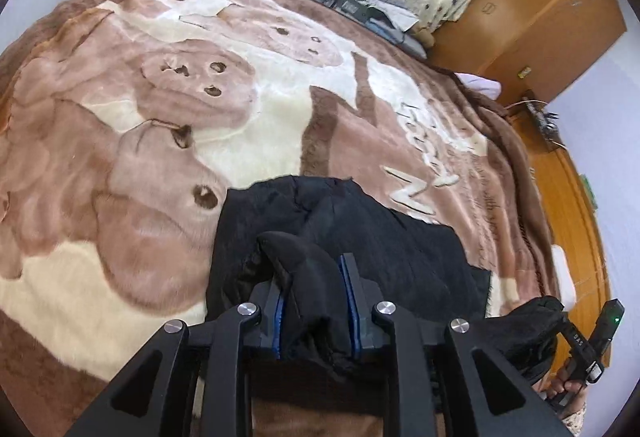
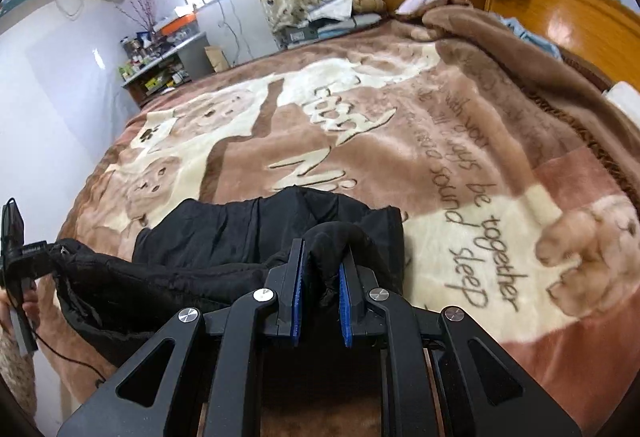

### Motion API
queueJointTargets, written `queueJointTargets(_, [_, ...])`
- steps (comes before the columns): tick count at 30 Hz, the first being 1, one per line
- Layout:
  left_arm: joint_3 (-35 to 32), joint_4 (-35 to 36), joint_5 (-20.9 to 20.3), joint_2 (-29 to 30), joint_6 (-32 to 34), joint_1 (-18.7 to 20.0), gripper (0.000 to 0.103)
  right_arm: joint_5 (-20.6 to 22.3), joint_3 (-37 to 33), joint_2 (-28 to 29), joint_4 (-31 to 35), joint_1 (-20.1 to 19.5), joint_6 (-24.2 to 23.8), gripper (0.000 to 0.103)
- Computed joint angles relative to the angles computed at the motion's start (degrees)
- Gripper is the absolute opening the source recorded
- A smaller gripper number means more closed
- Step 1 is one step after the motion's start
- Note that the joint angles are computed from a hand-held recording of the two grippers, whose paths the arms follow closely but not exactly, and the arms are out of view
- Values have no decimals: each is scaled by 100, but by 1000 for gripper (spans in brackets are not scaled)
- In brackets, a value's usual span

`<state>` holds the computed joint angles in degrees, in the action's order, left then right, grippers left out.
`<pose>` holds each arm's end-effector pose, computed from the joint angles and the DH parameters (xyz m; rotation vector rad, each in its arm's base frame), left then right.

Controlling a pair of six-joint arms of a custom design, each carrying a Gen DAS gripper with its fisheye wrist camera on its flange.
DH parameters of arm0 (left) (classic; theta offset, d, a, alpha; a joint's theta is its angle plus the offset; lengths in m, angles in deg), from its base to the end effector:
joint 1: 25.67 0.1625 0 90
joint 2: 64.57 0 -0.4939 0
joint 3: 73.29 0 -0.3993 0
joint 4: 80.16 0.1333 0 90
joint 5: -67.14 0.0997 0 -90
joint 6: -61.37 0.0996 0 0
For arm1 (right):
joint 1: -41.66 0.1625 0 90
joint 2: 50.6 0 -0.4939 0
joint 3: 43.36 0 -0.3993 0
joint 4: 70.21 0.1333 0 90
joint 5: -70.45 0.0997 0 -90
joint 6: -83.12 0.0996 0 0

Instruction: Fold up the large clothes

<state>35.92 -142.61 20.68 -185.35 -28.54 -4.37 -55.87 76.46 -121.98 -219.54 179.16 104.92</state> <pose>-0.1264 -0.2660 0.5701 -0.3324 2.5603 -0.9444 0.4451 -0.3071 0.2718 0.5064 -2.5908 0.6990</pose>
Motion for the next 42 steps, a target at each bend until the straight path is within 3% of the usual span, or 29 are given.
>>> queueJointTargets(4, [197,-1319,-24,241,1043,1142,27,193,-270,283,297,-408,312,15])
queueJointTargets(8, [335,-2238,-183,532,1774,1999,28,283,-556,622,534,-731,442,16])
queueJointTargets(11, [375,-2731,-365,714,2229,2461,31,343,-706,820,636,-923,530,18])
queueJointTargets(13, [388,-3032,-500,772,2411,2719,38,511,-778,883,759,-1108,821,19])
queueJointTargets(16, [379,-3302,-420,780,2490,2858,51,420,-854,958,781,-1163,1082,23])
queueJointTargets(20, [315,-3036,220,620,2227,2497,68,209,-889,957,494,-1091,1144,29])
queueJointTargets(23, [259,-2678,316,452,1909,2228,69,-151,-851,965,80,-843,817,29])
queueJointTargets(26, [199,-1877,543,254,1472,1714,69,-440,-621,883,-691,-524,175,31])
queueJointTargets(29, [187,-1068,584,19,1014,1050,70,-316,-322,702,-1242,-221,-593,33])
queueJointTargets(34, [432,-276,168,-116,583,-41,70,-69,156,604,-1107,309,-1476,33])
queueJointTargets(37, [793,-314,-126,-89,623,-612,70,374,482,668,-1099,502,-1472,33])
queueJointTargets(39, [1197,-825,-410,-22,1124,-887,70,540,660,774,-1250,569,-1464,33])
queueJointTargets(42, [1677,-1890,-836,97,1693,-776,70,728,689,1142,-1105,575,-1453,33])
